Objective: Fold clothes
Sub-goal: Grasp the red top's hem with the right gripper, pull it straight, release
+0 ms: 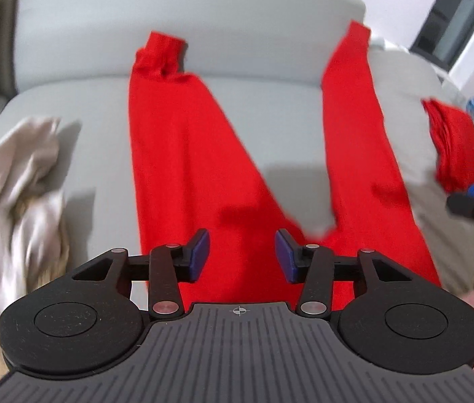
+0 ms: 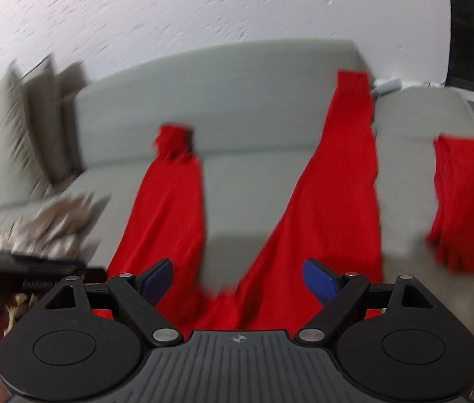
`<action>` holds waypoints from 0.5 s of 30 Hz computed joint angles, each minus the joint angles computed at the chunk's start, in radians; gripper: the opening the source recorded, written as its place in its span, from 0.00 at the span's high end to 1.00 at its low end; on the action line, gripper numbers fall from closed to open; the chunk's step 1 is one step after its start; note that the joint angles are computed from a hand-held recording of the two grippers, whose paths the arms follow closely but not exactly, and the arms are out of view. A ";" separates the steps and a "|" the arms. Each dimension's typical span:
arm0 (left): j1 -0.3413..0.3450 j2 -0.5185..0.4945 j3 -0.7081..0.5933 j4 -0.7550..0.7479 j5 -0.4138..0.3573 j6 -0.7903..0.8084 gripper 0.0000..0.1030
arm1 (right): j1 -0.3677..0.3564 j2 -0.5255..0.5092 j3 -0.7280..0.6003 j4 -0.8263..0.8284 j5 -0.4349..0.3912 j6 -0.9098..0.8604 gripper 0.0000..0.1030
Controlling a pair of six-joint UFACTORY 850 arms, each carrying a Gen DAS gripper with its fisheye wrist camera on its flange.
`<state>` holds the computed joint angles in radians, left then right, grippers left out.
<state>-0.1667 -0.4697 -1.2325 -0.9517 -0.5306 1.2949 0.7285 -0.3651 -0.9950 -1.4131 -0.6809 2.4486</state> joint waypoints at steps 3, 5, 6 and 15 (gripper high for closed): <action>0.010 0.092 0.140 -0.008 0.027 0.007 0.52 | 0.046 -0.012 0.021 0.080 0.012 -0.029 0.18; 0.013 0.143 0.219 -0.040 0.043 0.036 0.53 | 0.064 -0.016 0.043 0.124 0.056 -0.031 0.19; 0.014 0.167 0.255 -0.059 0.051 0.053 0.53 | 0.068 -0.017 0.054 0.121 0.073 -0.007 0.19; -0.015 0.296 0.446 -0.295 0.146 0.257 0.48 | 0.139 -0.018 0.097 0.128 0.061 0.125 0.18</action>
<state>-0.1820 -0.1735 -0.7869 -1.2469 -0.3846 1.5522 0.8678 -0.3827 -0.8984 -1.2849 -0.6198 2.5733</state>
